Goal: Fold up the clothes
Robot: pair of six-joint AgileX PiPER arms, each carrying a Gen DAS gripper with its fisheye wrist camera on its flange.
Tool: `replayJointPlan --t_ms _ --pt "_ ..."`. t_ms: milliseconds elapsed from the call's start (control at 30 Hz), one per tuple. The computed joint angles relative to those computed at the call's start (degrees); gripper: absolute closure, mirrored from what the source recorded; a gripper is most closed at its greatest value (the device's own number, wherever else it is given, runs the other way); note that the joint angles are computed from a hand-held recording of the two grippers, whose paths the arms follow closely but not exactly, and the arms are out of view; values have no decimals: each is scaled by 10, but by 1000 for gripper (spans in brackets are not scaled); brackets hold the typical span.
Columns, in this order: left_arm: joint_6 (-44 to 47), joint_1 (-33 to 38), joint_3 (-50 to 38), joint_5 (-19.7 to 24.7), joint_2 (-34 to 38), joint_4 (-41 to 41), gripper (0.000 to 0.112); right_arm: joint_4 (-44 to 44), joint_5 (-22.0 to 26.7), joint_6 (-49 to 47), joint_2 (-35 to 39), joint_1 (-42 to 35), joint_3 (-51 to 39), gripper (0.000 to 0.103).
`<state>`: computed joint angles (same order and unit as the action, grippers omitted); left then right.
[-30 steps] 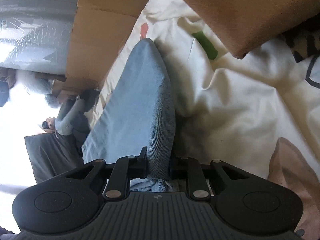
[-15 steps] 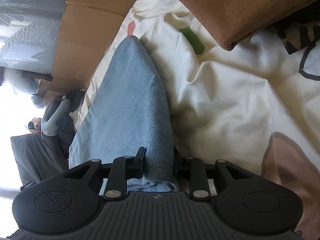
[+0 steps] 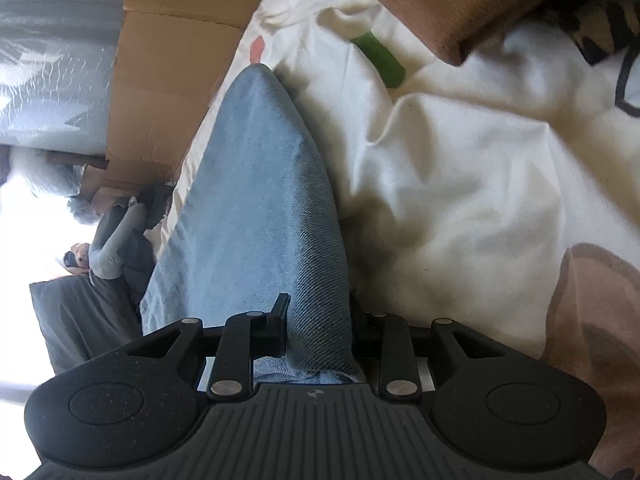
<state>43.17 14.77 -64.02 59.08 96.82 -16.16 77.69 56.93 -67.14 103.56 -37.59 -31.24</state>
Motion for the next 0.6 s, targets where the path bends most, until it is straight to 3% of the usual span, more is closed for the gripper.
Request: replayJointPlan --t_ms 133,600 --pt "-52 24 -60 55 15 -27 102 -9 4 7 3 1 -7 76" --pt "-59 -27 -103 -49 29 -4 101 -9 -19 6 -22 24 -3 76"
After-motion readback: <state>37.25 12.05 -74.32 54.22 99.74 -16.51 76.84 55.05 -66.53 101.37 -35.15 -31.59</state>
